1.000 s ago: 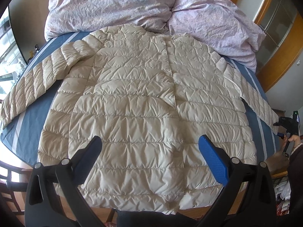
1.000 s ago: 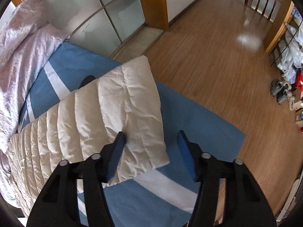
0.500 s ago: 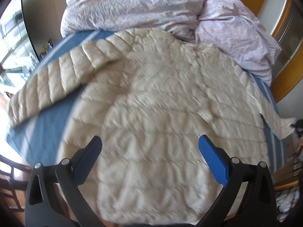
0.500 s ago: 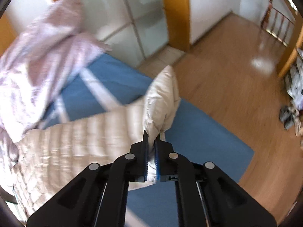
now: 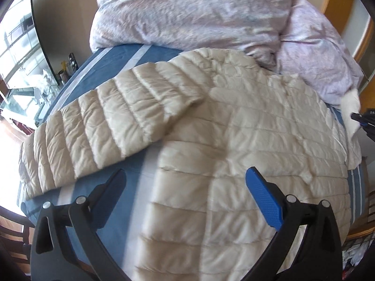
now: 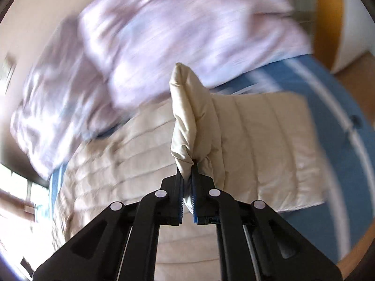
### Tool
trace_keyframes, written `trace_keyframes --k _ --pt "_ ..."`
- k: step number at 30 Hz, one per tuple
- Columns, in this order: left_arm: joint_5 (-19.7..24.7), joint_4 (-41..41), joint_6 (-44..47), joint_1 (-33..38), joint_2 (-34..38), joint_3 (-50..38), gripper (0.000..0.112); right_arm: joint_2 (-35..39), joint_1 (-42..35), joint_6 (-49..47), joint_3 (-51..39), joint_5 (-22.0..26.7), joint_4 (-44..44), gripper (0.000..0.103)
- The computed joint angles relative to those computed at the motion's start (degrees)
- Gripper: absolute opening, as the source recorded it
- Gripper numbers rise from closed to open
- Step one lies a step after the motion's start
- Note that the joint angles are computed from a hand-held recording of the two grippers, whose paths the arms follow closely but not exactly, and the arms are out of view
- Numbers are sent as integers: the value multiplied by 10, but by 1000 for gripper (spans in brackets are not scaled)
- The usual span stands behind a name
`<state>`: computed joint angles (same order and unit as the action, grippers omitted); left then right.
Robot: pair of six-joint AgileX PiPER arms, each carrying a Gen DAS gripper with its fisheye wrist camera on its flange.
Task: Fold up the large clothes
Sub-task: 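Fold the held sleeve across the jacket back with the right tool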
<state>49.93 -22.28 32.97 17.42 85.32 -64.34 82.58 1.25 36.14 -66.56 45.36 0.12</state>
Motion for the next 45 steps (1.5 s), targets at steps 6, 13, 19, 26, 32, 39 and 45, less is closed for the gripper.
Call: trace_keyframes --k 6,13,19,26,32,39,45 --pt "19 -27 58 58 58 -44 101 152 171 92 -108 -2 -46 6" --pt "33 -50 105 104 105 -87 101 259 235 125 -216 39 -57 6" --pt "52 -56 110 123 138 -125 101 295 241 76 -262 59 0 32" --pt "50 -42 102 141 173 -168 101 208 226 192 -178 -43 -95 46" --pt "57 -32 94 175 209 -213 101 260 213 226 -202 31 -112 46" --pt "74 -16 77 225 253 -276 101 375 266 215 -330 153 -149 54" --pt "113 -7 42 277 309 -364 101 418 297 214 -386 207 -195 55"
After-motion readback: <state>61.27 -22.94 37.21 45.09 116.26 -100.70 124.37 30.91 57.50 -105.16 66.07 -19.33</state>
